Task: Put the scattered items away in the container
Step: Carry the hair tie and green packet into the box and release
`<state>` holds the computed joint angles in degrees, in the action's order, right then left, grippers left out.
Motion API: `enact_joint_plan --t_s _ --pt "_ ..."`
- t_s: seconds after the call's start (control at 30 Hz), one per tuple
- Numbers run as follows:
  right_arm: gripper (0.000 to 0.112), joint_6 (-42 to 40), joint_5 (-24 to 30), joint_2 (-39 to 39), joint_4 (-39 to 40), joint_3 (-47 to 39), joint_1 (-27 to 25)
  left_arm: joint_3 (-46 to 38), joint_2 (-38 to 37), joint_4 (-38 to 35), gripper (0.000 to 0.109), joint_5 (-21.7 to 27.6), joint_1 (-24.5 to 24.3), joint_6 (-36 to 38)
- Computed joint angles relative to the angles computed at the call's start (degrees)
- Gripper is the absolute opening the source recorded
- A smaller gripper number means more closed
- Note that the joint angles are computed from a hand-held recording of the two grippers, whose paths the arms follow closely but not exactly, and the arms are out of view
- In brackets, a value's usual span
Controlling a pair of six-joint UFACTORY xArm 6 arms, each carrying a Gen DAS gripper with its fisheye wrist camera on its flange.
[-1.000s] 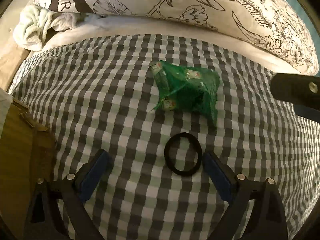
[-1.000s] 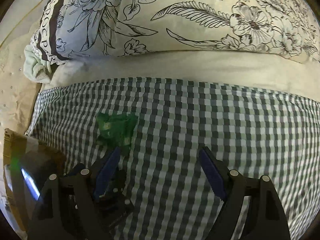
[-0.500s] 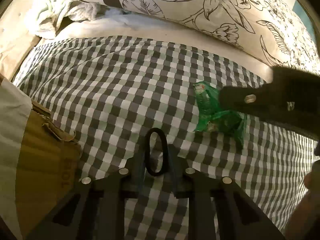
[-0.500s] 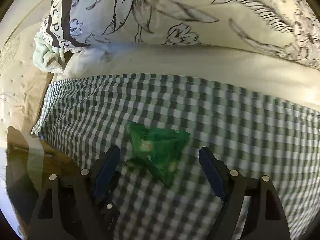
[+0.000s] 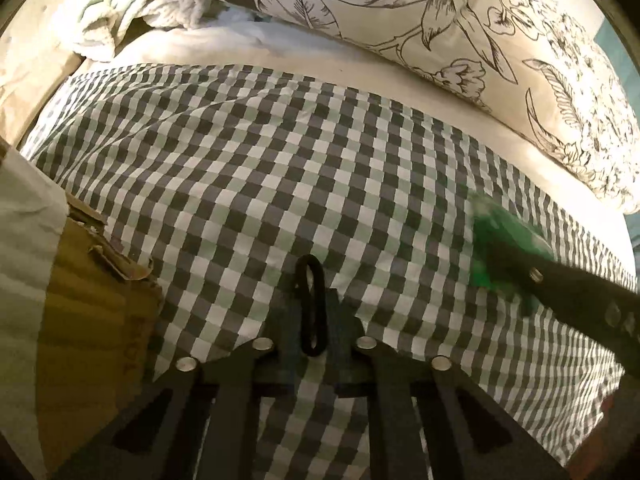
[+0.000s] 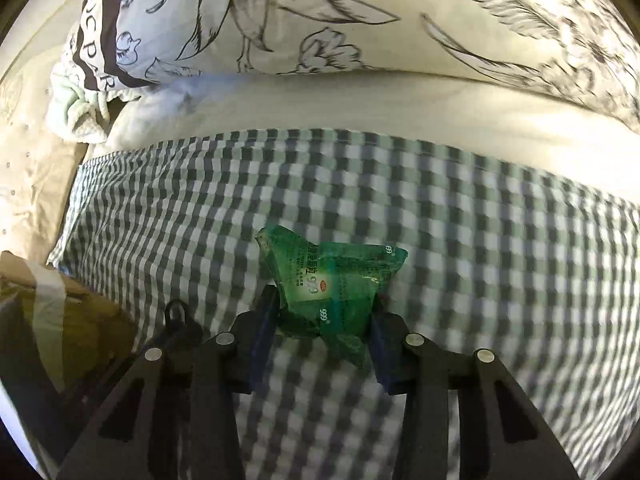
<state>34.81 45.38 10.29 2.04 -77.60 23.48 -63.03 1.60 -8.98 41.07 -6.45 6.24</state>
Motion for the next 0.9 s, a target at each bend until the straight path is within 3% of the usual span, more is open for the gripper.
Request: enact_joint_plan --t_s 0.2,0.5,0.67,0.9 --pt "0.042 2.47 1.38 -7.75 -1.08 5.85 0.34 -0.06 -1.89 0.32 0.006 1.63 -0.53 -0.58" --pt "0.042 9.18 6.9 -18.46 -6.14 8.26 3.47 -2.28 -8.83 -4.85 0.005 6.91 0.2 5.44" --pt "0.042 13.33 11.28 -21.86 -10.52 4.16 7.45 -3.85 -15.87 -6.81 0.006 12.62 2.76 7.57" --pt "0.042 13.27 14.41 -14.63 -11.39 -10.73 14.84 -8.01 -20.41 -6.93 0.006 19.22 11.3 9.85"
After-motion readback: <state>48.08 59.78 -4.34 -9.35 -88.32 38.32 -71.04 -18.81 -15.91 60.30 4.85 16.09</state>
